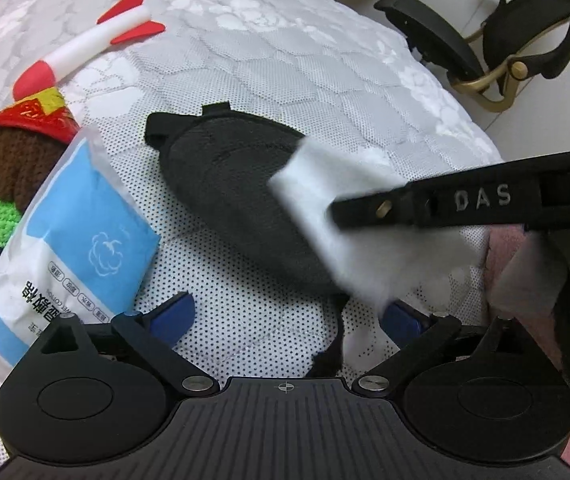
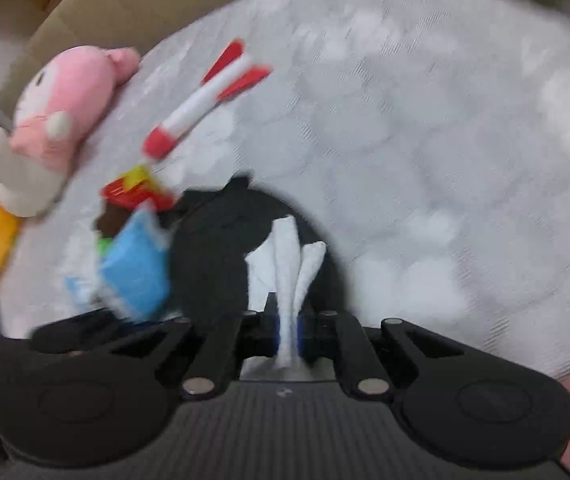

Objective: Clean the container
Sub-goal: 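Hold the black lid in the left gripper while right gripper wipes its underside, then flip the black lid with the left gripper to expose the blue padded side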

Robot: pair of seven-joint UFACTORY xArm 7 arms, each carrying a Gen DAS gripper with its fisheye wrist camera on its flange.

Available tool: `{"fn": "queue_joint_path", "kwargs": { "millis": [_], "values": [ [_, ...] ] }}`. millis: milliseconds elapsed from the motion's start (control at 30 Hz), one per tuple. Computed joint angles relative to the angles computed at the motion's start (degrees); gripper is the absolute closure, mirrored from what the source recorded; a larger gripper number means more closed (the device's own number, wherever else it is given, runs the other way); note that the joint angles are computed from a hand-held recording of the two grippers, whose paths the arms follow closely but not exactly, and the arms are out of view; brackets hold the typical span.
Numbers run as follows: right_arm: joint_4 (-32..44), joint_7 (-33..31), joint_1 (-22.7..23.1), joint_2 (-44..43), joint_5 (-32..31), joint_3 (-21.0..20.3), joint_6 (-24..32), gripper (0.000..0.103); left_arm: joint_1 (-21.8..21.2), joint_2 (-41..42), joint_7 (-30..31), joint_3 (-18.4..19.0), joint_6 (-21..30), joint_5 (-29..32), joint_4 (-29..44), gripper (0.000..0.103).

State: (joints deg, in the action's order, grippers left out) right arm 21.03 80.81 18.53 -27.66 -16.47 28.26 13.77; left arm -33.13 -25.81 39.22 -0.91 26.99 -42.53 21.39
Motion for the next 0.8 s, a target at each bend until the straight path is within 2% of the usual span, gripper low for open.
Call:
{"fn": "queue_joint_path", "kwargs": {
  "millis": [100, 167, 233, 367, 467, 567, 600, 633, 667, 700, 800],
  "values": [
    [-0.42, 2.76, -3.06, -2.89, -2.56, 2.84, 3.16, 0.094, 0.07, 0.31, -0.02, -0.16, -0.09, 0.06, 0.14, 0.002],
    [-1.86, 4.90, -4.67, -3.22, -3.09, 2.85, 0.72, 0.093, -0.20, 0.27, 0.28, -0.18, -0.61, -0.26, -0.09, 0.002],
    [-3.18, 7.10, -7.02, -3.00, -3.48, 3.49, -2.43, 0.093, -1.69, 0.19, 2.23, 1.50, -1.36, -3.94, -0.25, 0.002],
    [-5.65, 10.10, -11.73, -1.54, -3.10, 5.48, -10.19, 0.093, -4.60, 3.58, 10.51, 7.31, 2.52, -18.86, 2.84, 0.002],
    [-8.62, 9.74, -11.76, -0.92, 0.00, 4.14, -17.78, 0.093, -4.33, 8.81, 12.27, 8.20, 5.29, -29.34, 6.66, 0.002],
    [-11.58, 10.47, -11.88, -1.21, 3.83, 3.48, -23.39, 0.091, -3.43, 13.35, 12.17, 6.78, 4.62, -38.61, 9.81, 0.003],
    [-12.54, 10.86, -11.57, -1.13, 5.24, 2.88, -24.77, 0.091, -3.19, 14.53, 11.42, 5.55, 2.69, -41.10, 10.61, 0.017],
    [-13.55, 11.19, -10.94, -0.39, 6.55, 1.77, -27.06, 0.091, -2.89, 15.62, 10.16, 4.19, 0.60, -42.43, 11.43, 0.036],
    [-14.25, 11.31, -10.58, -0.23, 7.68, 1.32, -28.32, 0.088, -2.37, 16.85, 8.20, 3.07, -0.63, -42.22, 12.36, 0.071],
    [-14.69, 11.22, -10.56, -0.69, 8.76, 1.65, -28.60, 0.089, -1.67, 17.81, 6.65, 2.33, -0.71, -41.83, 13.10, 0.076],
    [-15.18, 9.85, -11.16, -2.05, 11.34, 3.62, -28.78, 0.089, 0.19, 18.55, 4.67, -0.26, -1.79, -39.23, 14.18, 0.076]
  ]
}}
